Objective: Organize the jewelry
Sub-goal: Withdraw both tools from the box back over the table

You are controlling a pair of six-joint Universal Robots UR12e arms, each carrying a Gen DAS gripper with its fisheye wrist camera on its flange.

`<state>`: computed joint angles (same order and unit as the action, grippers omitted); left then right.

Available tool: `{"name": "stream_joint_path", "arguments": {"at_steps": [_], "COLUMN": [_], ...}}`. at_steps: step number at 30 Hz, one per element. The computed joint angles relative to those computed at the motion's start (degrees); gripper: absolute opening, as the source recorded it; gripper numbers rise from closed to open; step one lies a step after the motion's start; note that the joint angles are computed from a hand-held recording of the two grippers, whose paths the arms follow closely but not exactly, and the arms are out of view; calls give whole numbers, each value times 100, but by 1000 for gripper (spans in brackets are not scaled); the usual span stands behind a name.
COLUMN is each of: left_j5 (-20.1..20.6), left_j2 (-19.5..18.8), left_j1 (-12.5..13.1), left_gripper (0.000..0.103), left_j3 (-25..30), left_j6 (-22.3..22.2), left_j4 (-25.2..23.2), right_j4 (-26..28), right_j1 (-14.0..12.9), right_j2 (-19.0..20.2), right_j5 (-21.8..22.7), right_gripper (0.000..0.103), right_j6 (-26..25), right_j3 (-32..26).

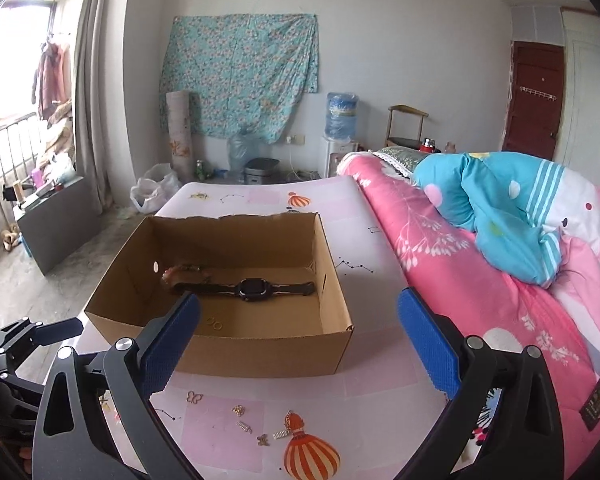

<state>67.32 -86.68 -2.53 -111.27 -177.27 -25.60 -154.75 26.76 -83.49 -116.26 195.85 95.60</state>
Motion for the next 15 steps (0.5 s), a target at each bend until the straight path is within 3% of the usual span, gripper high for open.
{"name": "stream_joint_path", "arguments": {"at_steps": [4,12,15], "left_j5": [-6,302,391], "left_j2": [-23,-44,-39], "left_j1": [6,-56,-85], "left_gripper": [87,87,87], "left_j3": [-9,-114,-180], "left_j6": [-14,190,272], "left_j4": [-19,63,82], "right_j4": [-55,-475,-393], "right_j1": [-69,-401,-497], "right_j2": [-13,-240,-305], "right_j5": [98,664,920], "right_gripper": [96,96,96], "right_j6": [12,181,218], "right_j3": [48,505,652]}}
